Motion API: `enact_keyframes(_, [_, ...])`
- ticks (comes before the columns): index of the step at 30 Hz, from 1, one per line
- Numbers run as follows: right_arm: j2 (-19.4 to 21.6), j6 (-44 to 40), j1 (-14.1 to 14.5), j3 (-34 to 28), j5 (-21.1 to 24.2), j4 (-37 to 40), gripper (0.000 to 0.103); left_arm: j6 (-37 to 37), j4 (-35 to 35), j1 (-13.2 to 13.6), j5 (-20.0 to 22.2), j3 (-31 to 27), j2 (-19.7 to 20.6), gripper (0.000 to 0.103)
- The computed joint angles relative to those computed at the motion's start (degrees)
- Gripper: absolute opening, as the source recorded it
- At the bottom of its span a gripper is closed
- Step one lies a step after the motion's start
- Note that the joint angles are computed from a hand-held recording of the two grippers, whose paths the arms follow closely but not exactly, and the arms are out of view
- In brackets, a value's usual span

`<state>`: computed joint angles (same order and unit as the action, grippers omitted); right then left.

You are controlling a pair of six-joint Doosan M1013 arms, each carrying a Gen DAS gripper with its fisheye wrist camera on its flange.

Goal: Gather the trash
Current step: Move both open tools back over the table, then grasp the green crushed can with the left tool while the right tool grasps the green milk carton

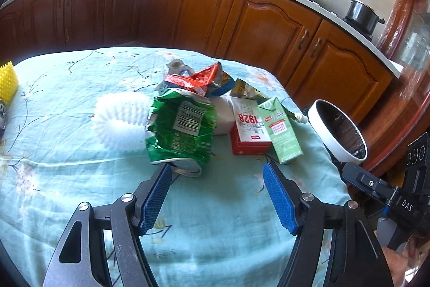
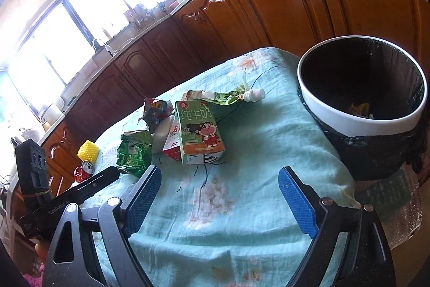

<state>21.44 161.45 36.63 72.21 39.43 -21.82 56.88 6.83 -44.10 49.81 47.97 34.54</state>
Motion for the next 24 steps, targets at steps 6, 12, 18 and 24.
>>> enact_keyframes(6, [1.6, -5.1, -0.8, -2.0, -0.7, 3.8, 0.09, -2.1, 0.8, 1.1, 0.6, 0.3, -0.4, 0.07])
enact_keyframes(12, [3.3, -9.4, -1.9, -4.3, -0.7, 6.9, 0.09, -0.8, -1.3, 2.4, 3.4, -3.2, 1.8, 0.07])
enact_keyframes(18, [4.9, -13.0, -3.3, -6.1, -1.7, 10.2, 0.09, 2.0, -5.5, 3.6, 6.9, -8.0, 4.9, 0.069])
enact_keyframes(24, [6.8, -17.9, -4.2, -8.0, -1.1, 15.2, 0.09, 2.5, -6.7, 4.0, 8.4, -10.2, 6.5, 0.068])
